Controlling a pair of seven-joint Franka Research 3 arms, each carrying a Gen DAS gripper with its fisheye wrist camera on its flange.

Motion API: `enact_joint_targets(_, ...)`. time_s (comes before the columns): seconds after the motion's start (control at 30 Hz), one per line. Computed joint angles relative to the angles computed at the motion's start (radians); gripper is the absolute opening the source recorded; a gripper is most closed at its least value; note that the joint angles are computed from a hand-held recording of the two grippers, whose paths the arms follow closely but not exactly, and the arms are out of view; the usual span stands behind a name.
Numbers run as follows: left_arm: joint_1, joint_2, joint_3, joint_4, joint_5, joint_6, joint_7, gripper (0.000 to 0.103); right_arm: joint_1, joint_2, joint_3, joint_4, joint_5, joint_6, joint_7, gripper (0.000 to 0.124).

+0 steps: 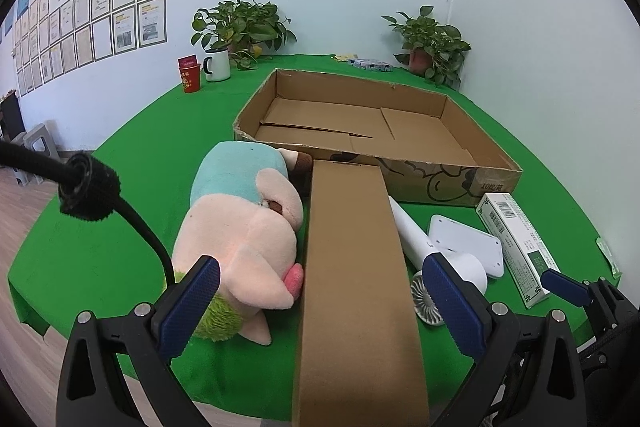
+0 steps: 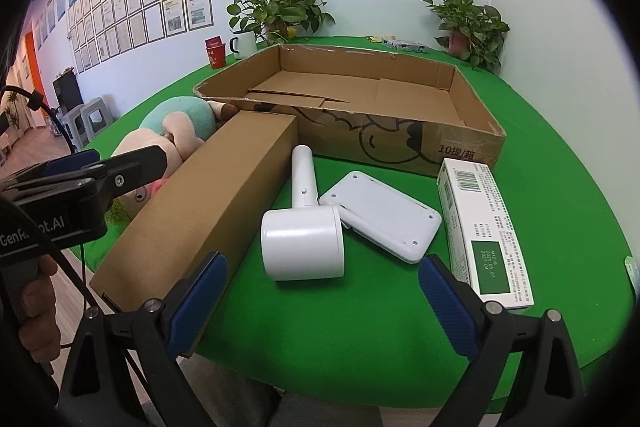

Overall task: Organize objects
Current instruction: 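Reach both tools toward the pink-and-teal plush pig, then grasp the plush pig with the left tool while the right tool also grips it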

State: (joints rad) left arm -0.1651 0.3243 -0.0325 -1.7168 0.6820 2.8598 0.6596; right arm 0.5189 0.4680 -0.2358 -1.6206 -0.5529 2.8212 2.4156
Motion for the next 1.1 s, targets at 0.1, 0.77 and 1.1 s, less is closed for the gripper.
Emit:
enact_joint_targets(0.1,0.003,-0.002,0.009,0.001,0.01,0.003,0.001,0.101,-0.018,-0.002,0.015,-0.015,0.022,0.066,-0.029,0.096)
enact_joint_targets(0.77,0.195,0.121,-0.107,0.035,-0.385,0.065,0.435,0.077,-0.339,0.021,0.447,-0.037,0.353,0.332,-0.58,0.097)
enact_joint_targets(1.1,0.318,0.028,-0.226,-0.14,-0.6,0.163,0.613,0.067,-0.293,0.232,0.476,0.365,0.425,0.133,-0.823,0.097)
